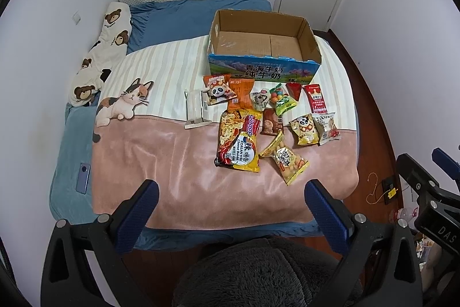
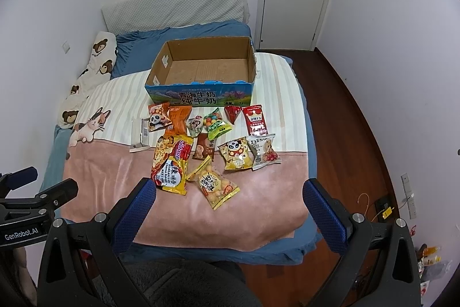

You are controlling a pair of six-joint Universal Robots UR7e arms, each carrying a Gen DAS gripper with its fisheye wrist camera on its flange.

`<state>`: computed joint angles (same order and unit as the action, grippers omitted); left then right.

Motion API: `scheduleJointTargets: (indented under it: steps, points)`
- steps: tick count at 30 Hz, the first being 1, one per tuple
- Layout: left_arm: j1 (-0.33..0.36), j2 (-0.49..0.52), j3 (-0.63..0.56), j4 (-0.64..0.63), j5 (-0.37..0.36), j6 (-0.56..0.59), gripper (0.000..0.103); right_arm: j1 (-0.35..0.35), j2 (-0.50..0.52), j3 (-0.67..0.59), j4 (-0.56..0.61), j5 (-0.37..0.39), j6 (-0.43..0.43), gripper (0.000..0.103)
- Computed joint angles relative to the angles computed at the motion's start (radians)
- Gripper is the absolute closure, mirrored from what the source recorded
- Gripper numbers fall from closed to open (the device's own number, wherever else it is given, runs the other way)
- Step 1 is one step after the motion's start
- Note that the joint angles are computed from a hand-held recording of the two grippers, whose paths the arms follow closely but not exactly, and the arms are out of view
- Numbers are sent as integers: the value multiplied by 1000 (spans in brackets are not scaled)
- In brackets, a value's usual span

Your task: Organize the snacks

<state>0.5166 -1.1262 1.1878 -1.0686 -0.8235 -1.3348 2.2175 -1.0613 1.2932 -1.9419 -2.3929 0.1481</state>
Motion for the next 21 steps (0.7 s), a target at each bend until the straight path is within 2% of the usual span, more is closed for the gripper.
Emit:
scheduleJointTargets:
  steps: [21]
  points:
    - [8, 9, -14, -8, 1, 11, 0, -4, 10, -17, -9, 6, -3, 0]
